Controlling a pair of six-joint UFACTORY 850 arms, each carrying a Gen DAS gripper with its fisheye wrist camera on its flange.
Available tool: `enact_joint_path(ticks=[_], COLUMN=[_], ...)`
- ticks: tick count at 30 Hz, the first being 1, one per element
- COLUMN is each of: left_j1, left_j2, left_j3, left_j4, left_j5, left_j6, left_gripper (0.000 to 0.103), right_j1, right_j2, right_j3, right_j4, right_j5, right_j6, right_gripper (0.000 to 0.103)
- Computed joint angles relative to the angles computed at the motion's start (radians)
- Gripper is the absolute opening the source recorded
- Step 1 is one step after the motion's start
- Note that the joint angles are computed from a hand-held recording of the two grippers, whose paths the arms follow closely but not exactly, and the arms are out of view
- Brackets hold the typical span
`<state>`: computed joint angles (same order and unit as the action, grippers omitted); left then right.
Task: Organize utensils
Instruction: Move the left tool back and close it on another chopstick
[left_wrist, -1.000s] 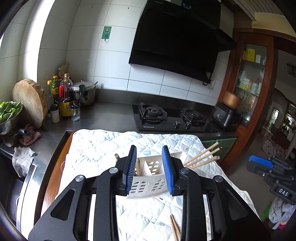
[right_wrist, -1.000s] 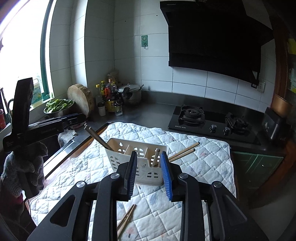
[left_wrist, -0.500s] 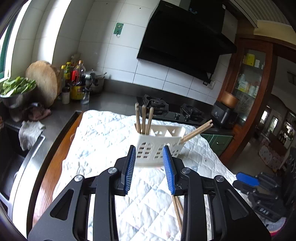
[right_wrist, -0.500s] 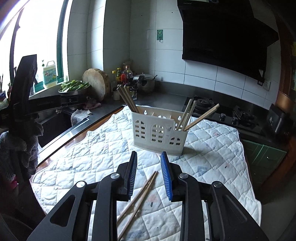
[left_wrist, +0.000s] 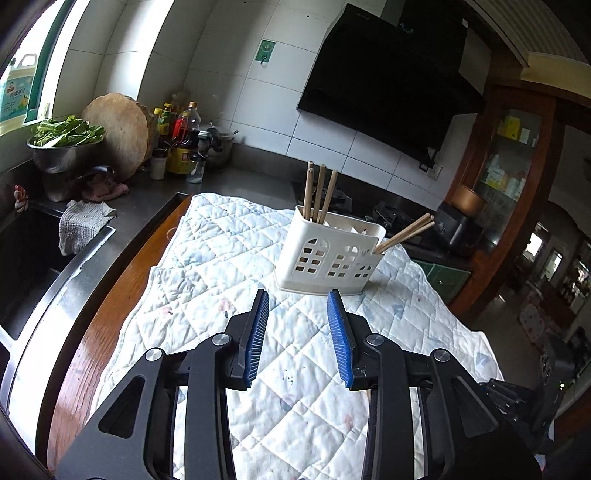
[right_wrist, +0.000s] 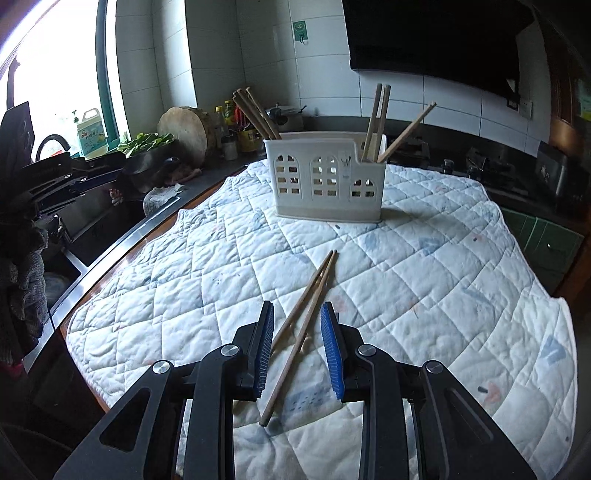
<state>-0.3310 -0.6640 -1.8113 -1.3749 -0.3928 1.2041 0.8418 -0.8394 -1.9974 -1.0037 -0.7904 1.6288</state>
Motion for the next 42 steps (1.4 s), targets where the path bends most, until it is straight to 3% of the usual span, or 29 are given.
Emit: enact_joint_path(ticks=[7,15,27,42], left_j1=[0.002,0.009,-0.008,-0.074], left_j2=[0.004,-0.008,-0.036,-0.061], left_j3=[0.048,0.057,0.052,0.083], left_j4=[-0.007,0.042,0.139,0.239], left_j5=[-0.005,-0.009,-0.040,-0.146], left_j6=[0.006,-0.040,-0.123,-0.155], left_gripper=[0.034,0.034,0.034,0.034], right_j1=[-0.003,-0.001,0.012,0.020], right_j2=[-0.027,-0.093,-0.141,-0.028], right_j3=[0.020,-0.038,-0.107,0.058], right_j4=[0.065,0.152,0.155,0.012], right_j5=[0.074,0.076,-0.029,-0.007], right_j6=[0.060,0.015,0.022,0.195], right_gripper=[0.024,0.018,0.010,0.007])
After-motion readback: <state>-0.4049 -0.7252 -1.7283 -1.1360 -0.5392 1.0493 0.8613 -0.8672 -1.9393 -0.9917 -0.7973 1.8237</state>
